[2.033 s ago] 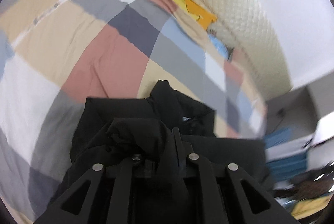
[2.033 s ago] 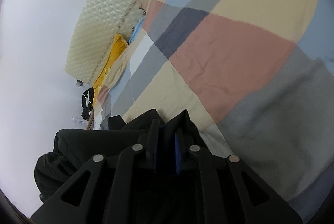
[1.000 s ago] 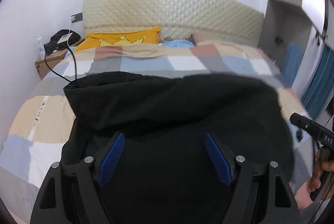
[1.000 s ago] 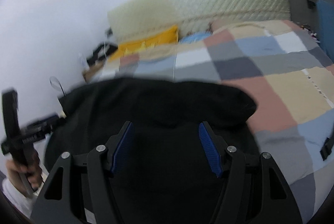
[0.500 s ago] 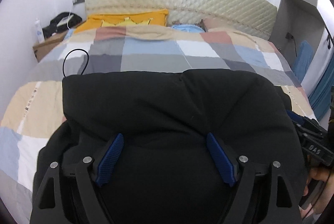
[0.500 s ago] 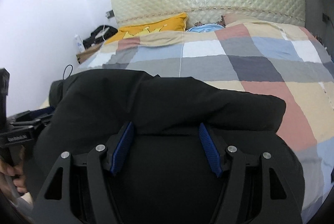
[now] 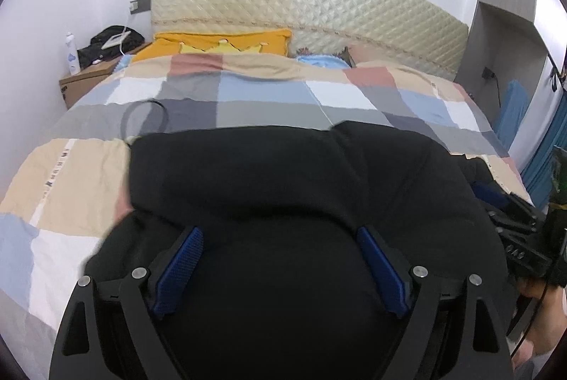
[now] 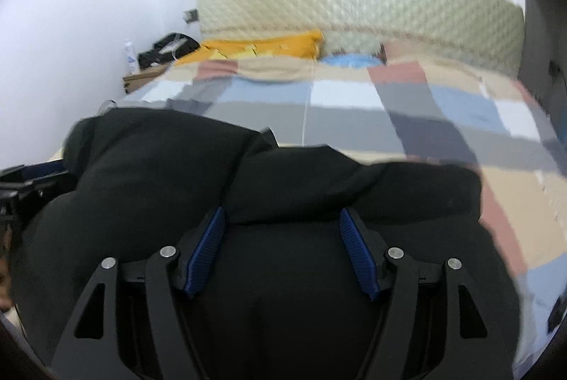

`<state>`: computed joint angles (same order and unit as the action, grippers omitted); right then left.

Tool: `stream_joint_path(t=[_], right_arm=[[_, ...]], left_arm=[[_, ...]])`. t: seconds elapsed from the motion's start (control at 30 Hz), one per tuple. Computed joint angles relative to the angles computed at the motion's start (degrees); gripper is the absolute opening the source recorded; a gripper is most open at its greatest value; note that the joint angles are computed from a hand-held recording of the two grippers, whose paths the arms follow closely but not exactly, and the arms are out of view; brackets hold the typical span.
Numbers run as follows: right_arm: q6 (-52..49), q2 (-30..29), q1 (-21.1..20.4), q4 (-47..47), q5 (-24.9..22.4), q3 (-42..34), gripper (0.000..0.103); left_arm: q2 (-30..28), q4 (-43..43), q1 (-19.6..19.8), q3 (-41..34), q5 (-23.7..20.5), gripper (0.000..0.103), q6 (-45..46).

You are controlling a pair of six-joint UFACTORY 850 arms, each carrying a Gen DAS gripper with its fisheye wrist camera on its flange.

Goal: Fold large clothes

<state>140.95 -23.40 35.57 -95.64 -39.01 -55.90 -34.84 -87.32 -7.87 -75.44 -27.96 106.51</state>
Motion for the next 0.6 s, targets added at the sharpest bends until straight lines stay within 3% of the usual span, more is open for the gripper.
stream_joint_path(t=[0.1,0.17,0.23,0.33,0.43,0.47,0.6], right_arm=[[-0.7,3.2,1.1,-1.5,-2.6,2.0,0.068],[-0.3,5.9,1.4,0.0,-4.8,3.8,0.082],[2.6,8.7,0.9,-0.4,-4.5,6.4,0.086],[6.2,12.7,-0.7,2.1,-2.6,10.7,0.090],[8.7,15.1,-2.1,8.7,-1.6,14.1,0.103],[10.9,16.0,-2.8,8.3,-0.4,15.5,0.103],[20.4,17.5,-7.2,3.0,8.5,18.8,0.103]], left_arm=[[-0.4,5.6,2.7,-1.9,-3.9,0.088,-7.2],[-1.5,7.6,4.4,-4.1,-5.3,0.088,-12.7],[-3.7,10.6,5.9,-7.4,-5.5,0.088,-19.6],[-6.9,14.7,7.7,-11.5,-7.2,0.088,-29.1],[-11.4,22.6,9.4,-17.7,-13.1,0.088,-41.8],[-12.4,23.7,9.6,-18.9,-14.8,0.088,-43.6],[-15.7,28.4,9.7,-22.9,-19.3,0.088,-49.2]])
